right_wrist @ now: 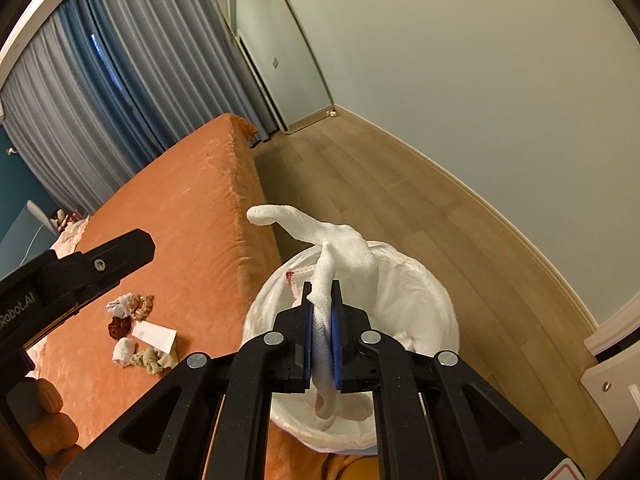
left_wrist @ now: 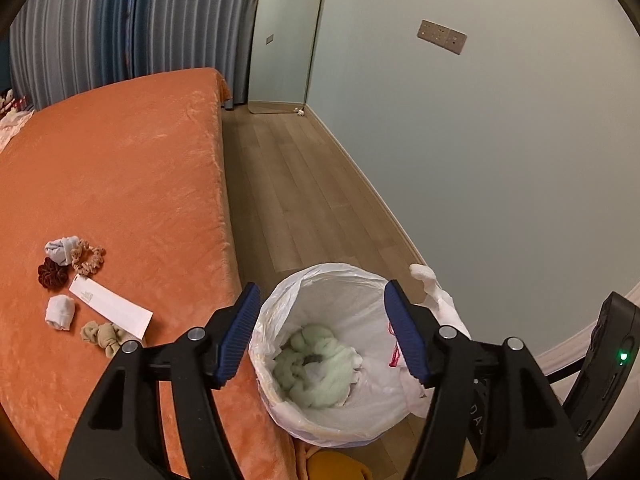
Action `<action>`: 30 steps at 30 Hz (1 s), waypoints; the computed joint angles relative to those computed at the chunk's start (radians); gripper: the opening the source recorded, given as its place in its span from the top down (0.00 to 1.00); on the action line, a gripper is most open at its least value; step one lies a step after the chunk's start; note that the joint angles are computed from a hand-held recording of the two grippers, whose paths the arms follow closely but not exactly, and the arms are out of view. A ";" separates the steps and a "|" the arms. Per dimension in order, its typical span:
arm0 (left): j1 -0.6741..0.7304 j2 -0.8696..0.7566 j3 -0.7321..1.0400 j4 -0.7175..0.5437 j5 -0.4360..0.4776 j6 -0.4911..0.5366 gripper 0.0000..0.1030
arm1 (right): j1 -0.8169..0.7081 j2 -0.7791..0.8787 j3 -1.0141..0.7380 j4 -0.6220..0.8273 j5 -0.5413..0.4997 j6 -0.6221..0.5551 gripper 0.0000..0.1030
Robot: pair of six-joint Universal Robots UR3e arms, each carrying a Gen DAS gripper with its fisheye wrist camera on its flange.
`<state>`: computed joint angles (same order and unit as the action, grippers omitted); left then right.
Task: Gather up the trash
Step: 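Carry both items over the trash bin and open the left tool to drop the headband, then open the right tool over the bin while both tools move back over the bed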
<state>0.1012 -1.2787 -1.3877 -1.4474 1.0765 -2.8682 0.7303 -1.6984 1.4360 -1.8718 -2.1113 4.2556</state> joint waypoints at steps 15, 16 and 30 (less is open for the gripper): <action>0.129 0.044 -0.027 -0.074 -0.036 0.064 0.40 | 0.040 0.095 -0.089 0.021 -0.036 0.002 0.62; 0.140 0.047 -0.028 -0.080 -0.039 0.070 0.38 | 0.044 0.104 -0.100 0.026 -0.037 0.003 0.62; 0.412 0.102 -0.044 -0.230 -0.106 0.230 0.33 | 0.098 0.320 -0.354 0.086 -0.025 -0.053 0.52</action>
<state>0.5131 -1.1770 -1.4320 -1.6771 0.9710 -2.6379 0.8286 -1.3785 1.0824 -1.7860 -2.1367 4.2023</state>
